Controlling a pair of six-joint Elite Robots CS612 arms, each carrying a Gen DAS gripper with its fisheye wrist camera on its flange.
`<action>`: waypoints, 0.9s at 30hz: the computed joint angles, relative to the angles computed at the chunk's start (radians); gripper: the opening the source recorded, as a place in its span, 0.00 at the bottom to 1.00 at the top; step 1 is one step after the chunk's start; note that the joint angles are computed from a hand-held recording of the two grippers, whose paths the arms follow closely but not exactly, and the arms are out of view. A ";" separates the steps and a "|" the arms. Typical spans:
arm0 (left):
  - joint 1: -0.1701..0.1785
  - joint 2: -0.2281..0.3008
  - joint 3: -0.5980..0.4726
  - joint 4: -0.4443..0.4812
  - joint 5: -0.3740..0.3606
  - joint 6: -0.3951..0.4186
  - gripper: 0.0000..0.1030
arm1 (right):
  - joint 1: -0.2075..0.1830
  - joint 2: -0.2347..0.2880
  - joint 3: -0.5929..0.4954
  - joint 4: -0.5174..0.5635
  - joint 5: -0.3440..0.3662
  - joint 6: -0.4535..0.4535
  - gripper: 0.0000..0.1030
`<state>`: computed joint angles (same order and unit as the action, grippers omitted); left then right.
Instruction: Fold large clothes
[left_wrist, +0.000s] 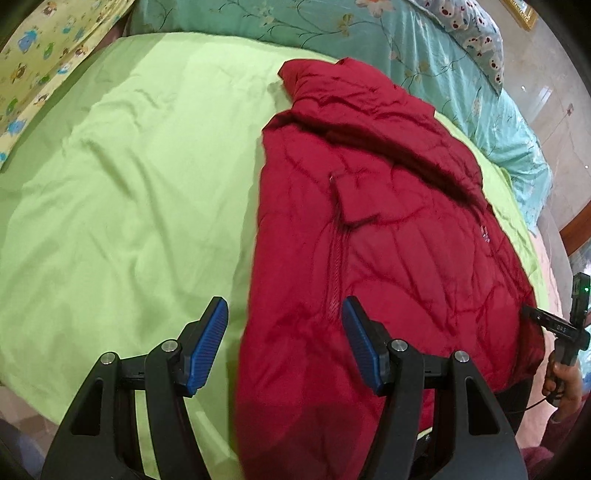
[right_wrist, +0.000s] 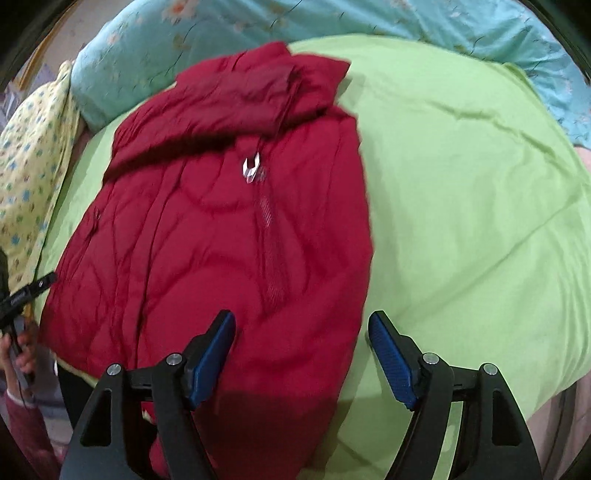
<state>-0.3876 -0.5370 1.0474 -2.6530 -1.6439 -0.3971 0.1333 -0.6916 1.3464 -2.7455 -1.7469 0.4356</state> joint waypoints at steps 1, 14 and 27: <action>0.001 -0.003 0.007 0.001 -0.001 0.000 0.61 | 0.002 -0.005 0.010 0.002 0.008 -0.009 0.61; 0.005 -0.036 0.074 0.018 -0.042 0.042 0.61 | -0.013 -0.069 0.124 -0.074 0.131 -0.006 0.32; -0.020 -0.037 0.067 0.055 -0.048 0.154 0.61 | -0.019 -0.072 0.130 -0.078 0.159 0.005 0.37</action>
